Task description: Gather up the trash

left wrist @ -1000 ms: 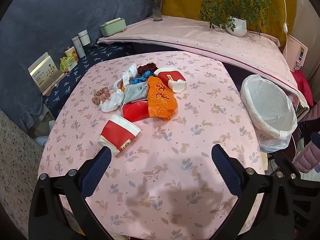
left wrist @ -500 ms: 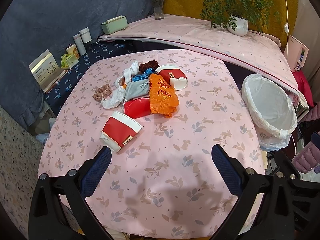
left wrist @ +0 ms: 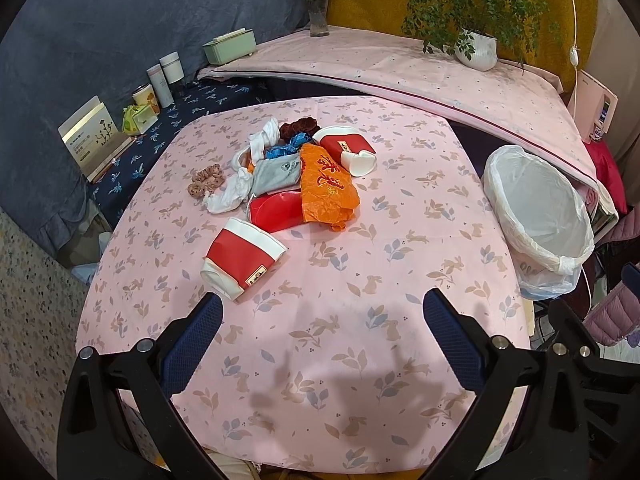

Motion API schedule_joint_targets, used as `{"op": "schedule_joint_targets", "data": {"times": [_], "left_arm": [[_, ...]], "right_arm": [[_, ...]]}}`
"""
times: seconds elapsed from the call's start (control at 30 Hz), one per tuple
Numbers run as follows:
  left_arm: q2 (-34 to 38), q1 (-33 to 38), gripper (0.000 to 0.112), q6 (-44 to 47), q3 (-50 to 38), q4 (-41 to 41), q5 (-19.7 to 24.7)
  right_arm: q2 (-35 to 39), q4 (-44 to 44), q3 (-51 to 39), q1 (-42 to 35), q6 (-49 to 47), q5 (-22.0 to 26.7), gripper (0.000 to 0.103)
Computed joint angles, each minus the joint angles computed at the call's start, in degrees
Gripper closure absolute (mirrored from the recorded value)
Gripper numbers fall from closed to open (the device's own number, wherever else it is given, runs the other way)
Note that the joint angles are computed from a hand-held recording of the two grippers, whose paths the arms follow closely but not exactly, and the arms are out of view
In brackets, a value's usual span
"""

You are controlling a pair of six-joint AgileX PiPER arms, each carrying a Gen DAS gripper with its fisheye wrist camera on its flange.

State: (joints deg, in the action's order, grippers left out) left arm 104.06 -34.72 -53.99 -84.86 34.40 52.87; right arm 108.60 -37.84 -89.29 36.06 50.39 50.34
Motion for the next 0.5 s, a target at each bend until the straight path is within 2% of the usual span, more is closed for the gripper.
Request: {"op": "schedule_joint_targets", "data": {"times": [0.5], "left_arm": [[1.2, 0.3, 0.016, 1.4, -2.2, -0.9, 0.9]], "right_arm": [[-0.3, -0.4, 0.6, 0.7, 0.6, 0.1, 0.007]]}}
